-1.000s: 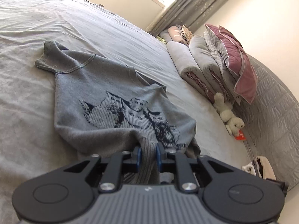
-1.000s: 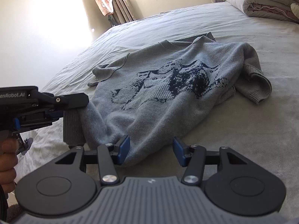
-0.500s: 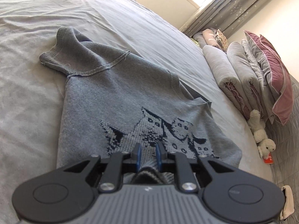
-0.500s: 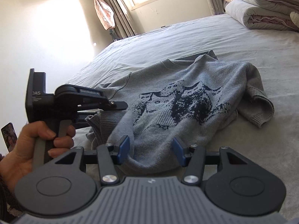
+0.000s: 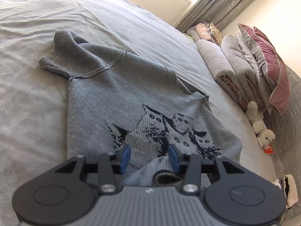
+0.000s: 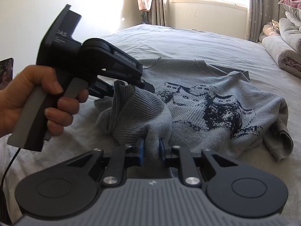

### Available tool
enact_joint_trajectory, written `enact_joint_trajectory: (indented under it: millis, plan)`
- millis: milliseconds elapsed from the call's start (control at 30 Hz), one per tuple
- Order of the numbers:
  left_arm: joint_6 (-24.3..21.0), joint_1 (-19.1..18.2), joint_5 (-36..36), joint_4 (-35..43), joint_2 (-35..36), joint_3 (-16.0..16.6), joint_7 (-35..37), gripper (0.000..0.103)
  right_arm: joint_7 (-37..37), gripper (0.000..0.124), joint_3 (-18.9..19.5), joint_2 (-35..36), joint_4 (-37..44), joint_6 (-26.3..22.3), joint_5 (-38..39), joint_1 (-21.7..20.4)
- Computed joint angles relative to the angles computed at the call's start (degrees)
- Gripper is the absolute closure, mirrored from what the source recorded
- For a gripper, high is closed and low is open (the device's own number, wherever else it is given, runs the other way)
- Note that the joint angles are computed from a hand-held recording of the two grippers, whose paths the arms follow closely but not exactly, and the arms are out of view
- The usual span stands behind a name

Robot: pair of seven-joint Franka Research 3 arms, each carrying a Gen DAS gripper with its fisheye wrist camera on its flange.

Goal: Fold clothes

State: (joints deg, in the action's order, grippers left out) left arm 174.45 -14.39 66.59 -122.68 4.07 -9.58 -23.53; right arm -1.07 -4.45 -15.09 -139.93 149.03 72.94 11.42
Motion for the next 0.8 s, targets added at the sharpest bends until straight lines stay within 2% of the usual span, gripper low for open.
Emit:
enact_joint_trajectory:
  millis: [133,233,400,533,633,700,800]
  plan:
    - [1.27,0.61,10.11,-1.60,-3.20,-0.01,-7.80,0.045,8.72,0.116,-1.26,2.68,4.70,-4.74,-2.34,-2.02]
    - [1.32,1.93,16.24,-2.88,-5.54,-1.18,-12.56,0.044,13.85,0.117,-1.17,5.64,8.91,-5.77,-3.85,-3.50]
    - [1.11,3.14,17.42,-4.35,-7.11,-2.78,-11.27,0.044,23.51,0.117,-0.38,12.12,16.17,-7.02,-6.65,-5.97]
    - [0.08,3.10,14.16,-3.74,-6.11,-3.49,-6.72,0.044,28.28,0.117,1.30,15.20,18.27,-4.89,-10.65,-6.93]
    - [-1.20,2.65,14.62,-2.63,-5.10,-3.77,-6.74,0.044,28.63,0.115,1.82,14.23,17.06,-5.23,-11.15,-7.44]
    - [-1.85,2.29,15.09,-1.95,-4.45,-3.69,-7.11,0.044,27.21,0.108,1.62,12.86,16.03,-5.99,-9.31,-7.67]
    - [-2.11,1.98,17.48,-1.01,-3.73,-3.25,-11.23,0.044,26.20,0.108,1.15,10.76,14.57,-6.31,-8.29,-7.68]
